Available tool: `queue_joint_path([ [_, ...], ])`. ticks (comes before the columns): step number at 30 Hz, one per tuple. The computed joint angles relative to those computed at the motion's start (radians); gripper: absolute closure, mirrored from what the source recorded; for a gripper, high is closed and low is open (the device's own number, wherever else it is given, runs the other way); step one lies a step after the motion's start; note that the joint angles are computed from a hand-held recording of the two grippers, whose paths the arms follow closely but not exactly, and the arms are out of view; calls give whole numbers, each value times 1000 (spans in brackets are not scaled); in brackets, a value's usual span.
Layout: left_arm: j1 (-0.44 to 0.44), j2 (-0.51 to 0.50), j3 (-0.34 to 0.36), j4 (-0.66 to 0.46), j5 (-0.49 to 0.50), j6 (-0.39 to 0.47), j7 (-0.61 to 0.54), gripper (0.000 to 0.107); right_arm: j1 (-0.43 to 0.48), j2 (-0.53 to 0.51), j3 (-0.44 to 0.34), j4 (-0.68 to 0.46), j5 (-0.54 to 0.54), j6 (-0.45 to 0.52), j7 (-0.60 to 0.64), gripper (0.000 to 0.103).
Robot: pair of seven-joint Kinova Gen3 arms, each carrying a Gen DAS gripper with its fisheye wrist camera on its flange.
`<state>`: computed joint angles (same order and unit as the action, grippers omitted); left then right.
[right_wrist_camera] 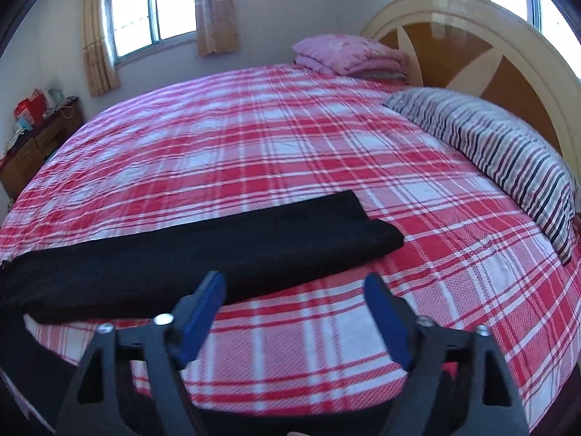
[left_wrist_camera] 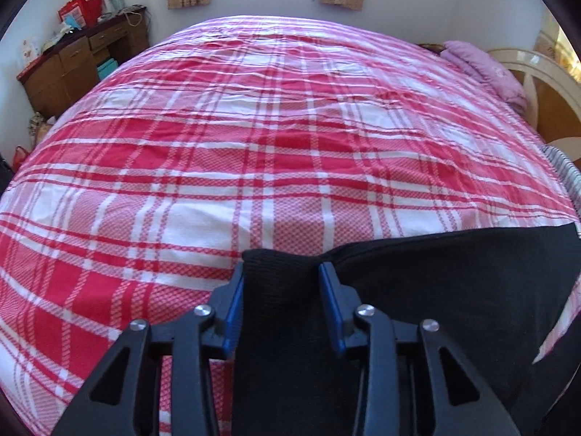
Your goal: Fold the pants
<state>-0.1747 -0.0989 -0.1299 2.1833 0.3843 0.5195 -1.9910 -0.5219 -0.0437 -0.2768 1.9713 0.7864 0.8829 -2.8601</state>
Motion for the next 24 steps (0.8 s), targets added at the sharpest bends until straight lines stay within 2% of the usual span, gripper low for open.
queue_joint_path([
  [2,47,3,-93,-13,81,50,-81,82,37,12,48,-19,-50,-22,81,43],
  [4,79,15,-177,-30,163,110,-163,88,82,18,92,-38,-111,-51,163,46],
  [6,76,25,-198,-28,229,127,-244,91,136,28,122,-64,-156,-71,244,50],
  [8,28,25,-145,-14,252,106,-286,91,180,46,151,-89,-196,-98,325,51],
  [11,-68,24,-23,-16,221,85,-234,91,315,92,107,-137,-299,-150,447,51],
  [13,-64,22,-18,-11,214,69,-216,91,375,122,82,-177,-360,-162,529,51],
  [18,-52,13,-22,11,219,30,-211,91,307,193,212,-250,-543,-193,730,51],
  [24,-40,10,-21,17,203,11,-199,91,305,305,228,-337,-637,-156,841,51],
])
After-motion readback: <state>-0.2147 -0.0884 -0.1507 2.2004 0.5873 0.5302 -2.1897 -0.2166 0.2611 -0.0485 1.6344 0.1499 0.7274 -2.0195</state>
